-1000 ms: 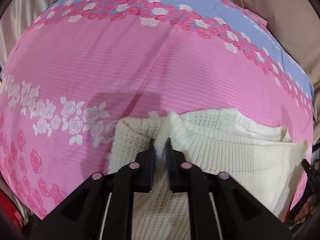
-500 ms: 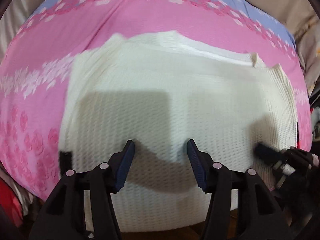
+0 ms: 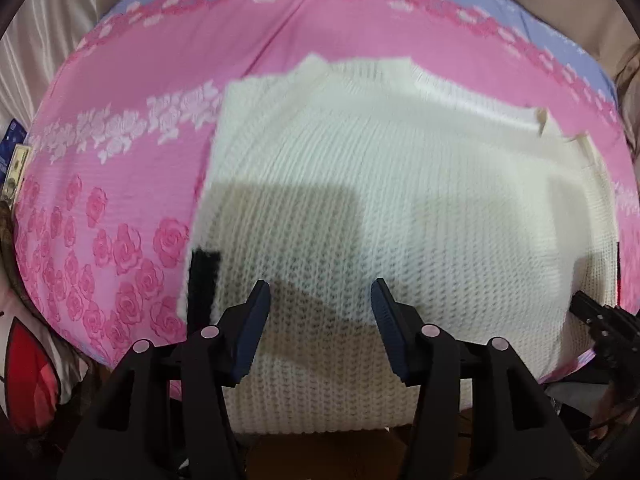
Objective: Fold small clothes
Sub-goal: 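Move both open grippers over the folded sweater to smooth it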
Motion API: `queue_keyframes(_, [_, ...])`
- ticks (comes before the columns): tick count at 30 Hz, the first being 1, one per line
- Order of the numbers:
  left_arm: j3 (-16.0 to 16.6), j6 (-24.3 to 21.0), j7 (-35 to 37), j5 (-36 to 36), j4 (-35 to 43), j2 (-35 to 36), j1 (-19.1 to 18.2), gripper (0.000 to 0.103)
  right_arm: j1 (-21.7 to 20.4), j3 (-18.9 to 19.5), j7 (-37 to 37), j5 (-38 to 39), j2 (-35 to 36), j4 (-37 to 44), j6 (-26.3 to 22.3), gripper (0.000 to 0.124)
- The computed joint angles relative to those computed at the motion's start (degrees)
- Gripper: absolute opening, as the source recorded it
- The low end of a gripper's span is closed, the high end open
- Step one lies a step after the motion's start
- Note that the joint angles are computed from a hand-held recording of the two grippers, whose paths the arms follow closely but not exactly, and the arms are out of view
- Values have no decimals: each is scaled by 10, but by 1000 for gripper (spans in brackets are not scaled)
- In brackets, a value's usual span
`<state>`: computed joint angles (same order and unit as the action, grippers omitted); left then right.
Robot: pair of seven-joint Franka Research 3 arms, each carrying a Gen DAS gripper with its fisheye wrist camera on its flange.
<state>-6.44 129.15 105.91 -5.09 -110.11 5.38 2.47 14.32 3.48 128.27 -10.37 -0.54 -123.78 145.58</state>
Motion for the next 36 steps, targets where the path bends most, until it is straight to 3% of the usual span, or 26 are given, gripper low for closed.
queue_keyframes(3, [4, 4, 3, -44, 12, 0, 11, 53, -9, -6, 9, 8, -31, -8, 15, 11])
queue_keyframes(5, [6, 13, -3, -63, 36, 12, 16, 65, -25, -3, 47, -37, -38, 6, 27, 20])
queue_keyframes(7, [5, 31, -24, -57, 74, 41, 17, 70, -47, -5, 110, -111, -26, 38, 37, 58])
queue_keyframes(8, [3, 37, -27, -54, 89, 54, 17, 72, -53, -9, 122, -126, -17, 48, 45, 59])
queue_keyframes(11, [1, 69, -76, 1, 136, 106, 6, 73, -58, -27, 110, -117, 55, 127, 12, 59])
queue_keyframes(12, [-1, 56, -81, 10, 162, 130, 7, 72, -56, -32, 98, -103, 67, 137, -3, 52])
queue_keyframes(13, [-1, 40, -87, 24, 178, 145, 7, 65, -56, -37, 78, -81, 81, 148, -15, 24])
queue_keyframes(14, [-2, 13, -91, 35, 205, 164, 8, 63, -56, -41, 59, -58, 94, 165, -31, 7])
queue_keyframes(17, [-7, -10, -113, 48, 244, 196, 10, 66, -48, -56, 122, -85, 74, 133, 22, 9])
queue_keyframes(20, [-8, -18, -133, 56, 257, 206, 12, 73, -47, -63, 96, -56, 92, 143, -30, 9])
queue_keyframes(22, [-12, -26, -141, 49, 256, 200, 18, 73, -39, -67, 127, -76, 70, 124, -15, 12])
queue_keyframes(25, [-12, -4, -136, 59, 216, 165, 21, 71, -28, -56, 175, -119, 35, 100, 17, 19])
queue_keyframes(29, [-10, 4, -139, 62, 160, 121, 22, 71, -17, -20, 73, -40, 36, 104, 64, 18])
queue_keyframes(33, [-8, -2, -129, 54, 123, 90, 24, 71, 13, 9, -63, 55, 88, 162, 46, 12])
queue_keyframes(36, [-4, -4, -120, 55, 99, 70, 24, 71, 34, 10, -109, 90, 131, 204, 13, 12])
